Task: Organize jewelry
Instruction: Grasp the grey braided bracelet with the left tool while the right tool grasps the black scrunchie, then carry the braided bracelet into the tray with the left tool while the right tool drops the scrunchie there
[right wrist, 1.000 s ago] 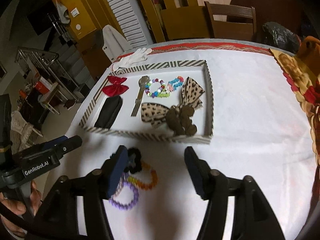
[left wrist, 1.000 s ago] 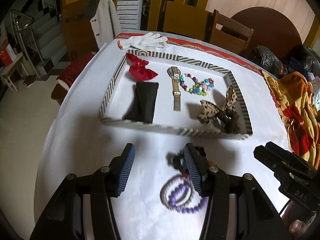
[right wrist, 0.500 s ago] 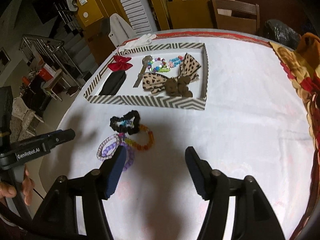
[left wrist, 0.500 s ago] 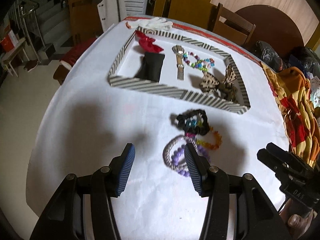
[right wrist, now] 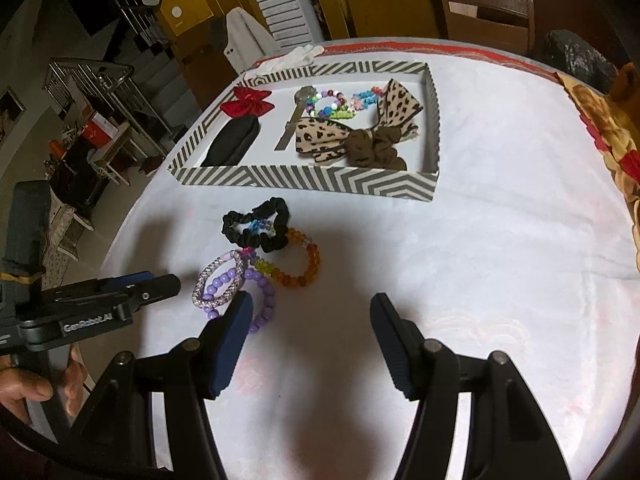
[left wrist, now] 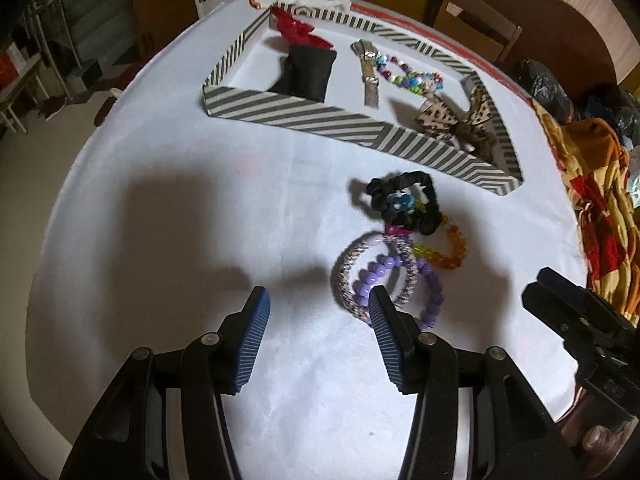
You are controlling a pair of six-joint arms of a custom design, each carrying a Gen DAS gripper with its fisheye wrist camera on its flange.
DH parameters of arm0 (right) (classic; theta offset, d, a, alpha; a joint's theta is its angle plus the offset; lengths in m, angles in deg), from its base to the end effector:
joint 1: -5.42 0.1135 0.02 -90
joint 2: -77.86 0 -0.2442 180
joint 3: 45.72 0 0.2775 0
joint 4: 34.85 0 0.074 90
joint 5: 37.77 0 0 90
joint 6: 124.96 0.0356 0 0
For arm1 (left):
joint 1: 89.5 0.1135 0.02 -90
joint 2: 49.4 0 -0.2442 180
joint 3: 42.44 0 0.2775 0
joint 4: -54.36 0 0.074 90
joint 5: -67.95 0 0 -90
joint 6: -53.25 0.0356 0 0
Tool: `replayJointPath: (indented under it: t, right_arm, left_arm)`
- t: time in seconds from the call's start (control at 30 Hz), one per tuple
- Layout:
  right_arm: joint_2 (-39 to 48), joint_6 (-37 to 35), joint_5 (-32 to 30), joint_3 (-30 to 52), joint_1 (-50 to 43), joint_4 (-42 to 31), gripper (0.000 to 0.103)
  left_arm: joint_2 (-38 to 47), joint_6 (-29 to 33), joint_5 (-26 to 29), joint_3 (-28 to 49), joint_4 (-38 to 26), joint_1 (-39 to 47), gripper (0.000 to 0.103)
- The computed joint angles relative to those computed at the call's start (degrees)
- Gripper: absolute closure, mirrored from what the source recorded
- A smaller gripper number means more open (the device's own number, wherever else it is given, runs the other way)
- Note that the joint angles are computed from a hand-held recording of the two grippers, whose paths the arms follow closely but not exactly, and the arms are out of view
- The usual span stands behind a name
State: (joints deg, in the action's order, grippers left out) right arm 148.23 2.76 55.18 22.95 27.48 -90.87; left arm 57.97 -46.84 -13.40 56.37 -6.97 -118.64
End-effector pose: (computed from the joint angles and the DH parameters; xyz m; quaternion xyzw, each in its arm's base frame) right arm 0.2545 0.1012 0.2427 0.1379 0.9503 0.1170 0.2533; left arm 0.3510 -0.2018 0.2027 0.1755 0.9661 -0.1284 0.1391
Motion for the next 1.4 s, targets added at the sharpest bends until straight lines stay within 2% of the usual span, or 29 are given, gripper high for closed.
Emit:
replayJointPath:
  t: [0.23, 0.47, 0.6, 0.97, 1.03, 1.13, 1.2, 1.23, 1.3, 1.33, 1.37, 1.4]
  right_arm:
    - [2.9, -0.1, -1.2, 0.8, -0.9, 1.1, 0.039]
    - [5.4, 0.2, -2.5, 1.3, -1.9, 2.3, 0.039]
    - [7.9, -0.6, -3.3, 2.7, -2.5, 3.4, 0.039]
    - [21.7, -7.1, -5.4, 14.0, -5.8, 6.6, 0.039]
    - [25.3, -8.6, -6.3, 17.0, -6.4, 6.5, 0.043]
    - [30.2, -10.2, -8.6, 20.8, -7.1, 6.3, 0.055]
    - [32.8, -11.3, -10.2, 22.5, -7.3, 6.4, 0.083]
    - [33.5, -11.6, -10.7, 22.6, -7.3, 7.0, 0.088]
    - [32.8, -11.3, -11.0, 21.3, -7.2, 8.9, 0.093]
    - [32.3, -11.0, -11.7, 20.6, -7.4, 9.6, 0.094]
    - [31.4, -10.6, -12.2, 19.6, -7.5, 10.4, 0.095]
    - [30.5, -10.3, -12.2, 18.9, -7.5, 10.9, 0.095]
  left_arm:
    - [6.2, 2.6, 0.7, 5.2, -0.9, -0.2, 0.039]
    - [10.0, 5.3, -2.3, 9.4, -1.7, -1.7, 0.039]
    - [9.4, 7.1, -7.4, 8.4, -0.7, -2.5, 0.040]
    - [10.4, 6.8, -5.1, 10.5, -3.1, 2.0, 0.041]
    - [10.6, 6.9, -5.1, 10.8, -3.2, 2.1, 0.041]
    - [11.0, 7.8, -6.5, 11.1, -2.7, 1.3, 0.041]
    - [10.6, 8.9, -7.5, 10.3, -2.0, 0.5, 0.041]
    - [10.6, 9.2, -7.6, 10.1, -1.6, 0.3, 0.041]
    - [9.9, 9.7, -5.9, 9.1, -0.4, 0.6, 0.051]
    - [9.6, 9.9, -4.8, 8.8, 0.0, 0.9, 0.070]
    - [9.9, 10.0, -4.1, 9.4, -0.5, 1.2, 0.081]
    - [10.3, 10.0, -3.3, 9.9, -0.9, 1.5, 0.081]
